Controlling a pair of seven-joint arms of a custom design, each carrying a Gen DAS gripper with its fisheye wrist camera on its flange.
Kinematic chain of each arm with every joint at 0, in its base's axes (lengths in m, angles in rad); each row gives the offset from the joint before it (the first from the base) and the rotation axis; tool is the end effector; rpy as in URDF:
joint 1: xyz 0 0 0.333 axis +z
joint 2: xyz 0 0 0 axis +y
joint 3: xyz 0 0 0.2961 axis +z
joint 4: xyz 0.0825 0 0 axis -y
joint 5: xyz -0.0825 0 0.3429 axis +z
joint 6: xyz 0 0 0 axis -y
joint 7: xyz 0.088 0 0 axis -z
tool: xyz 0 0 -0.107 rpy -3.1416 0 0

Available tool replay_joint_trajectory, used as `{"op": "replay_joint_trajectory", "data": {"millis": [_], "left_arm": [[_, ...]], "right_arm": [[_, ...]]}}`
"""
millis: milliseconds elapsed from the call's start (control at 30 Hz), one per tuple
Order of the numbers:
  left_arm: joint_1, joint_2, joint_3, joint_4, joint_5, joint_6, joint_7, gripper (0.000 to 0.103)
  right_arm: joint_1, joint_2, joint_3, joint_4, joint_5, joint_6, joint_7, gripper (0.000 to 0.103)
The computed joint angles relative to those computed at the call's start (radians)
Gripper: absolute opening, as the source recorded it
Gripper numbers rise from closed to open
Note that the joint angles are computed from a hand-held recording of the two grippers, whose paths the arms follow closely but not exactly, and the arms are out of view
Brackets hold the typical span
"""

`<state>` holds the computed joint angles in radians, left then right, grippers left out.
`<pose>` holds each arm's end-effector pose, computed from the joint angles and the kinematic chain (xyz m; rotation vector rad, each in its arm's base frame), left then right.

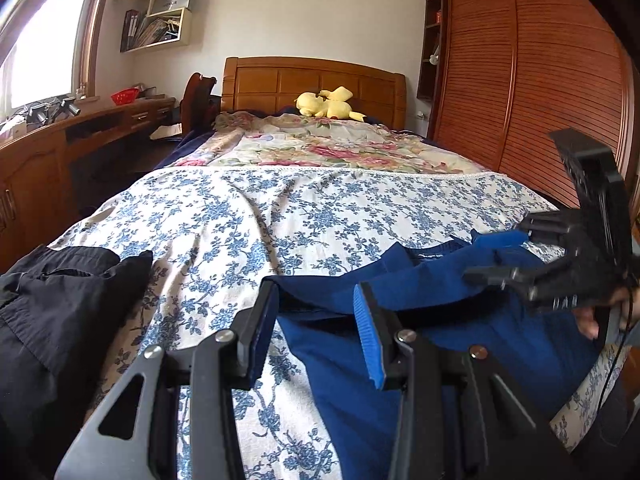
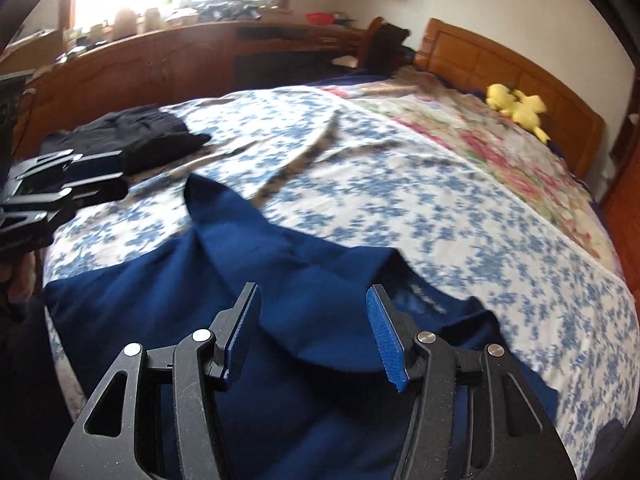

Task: Fold large clothes
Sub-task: 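Move the right gripper to the folded blazer's side edge and close on it, then fold the held side edge over the blazer with the right gripper, then open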

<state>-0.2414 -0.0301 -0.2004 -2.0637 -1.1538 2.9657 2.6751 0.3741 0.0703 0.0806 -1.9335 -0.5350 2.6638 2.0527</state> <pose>0.5121 -0.1747 0.5229 -1.2460 2.0840 -1.2795 0.5172 0.2680 0.5195 -2.1003 1.4448 -0.7579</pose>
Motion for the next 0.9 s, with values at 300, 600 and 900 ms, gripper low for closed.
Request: {"op": "replay_joint_trajectory", "data": {"millis": [300, 600, 900], "left_arm": [[0.024, 0.021, 0.006, -0.005, 0.083, 0.023, -0.068, 0.037], [0.034, 0.02, -0.001, -0.001, 0.062, 0.003, -0.044, 0.037], [0.031, 0.018, -0.002, 0.008, 0.034, -0.017, -0.012, 0.037]], "right_arm": [[0.042, 0.154, -0.015, 0.136, 0.067, -0.088, -0.124, 0.056], [0.05, 0.229, -0.085, 0.255, -0.017, -0.156, -0.111, 0.001], [0.061, 0.348, -0.16, 0.509, -0.146, -0.221, 0.013, 0.0]]}}
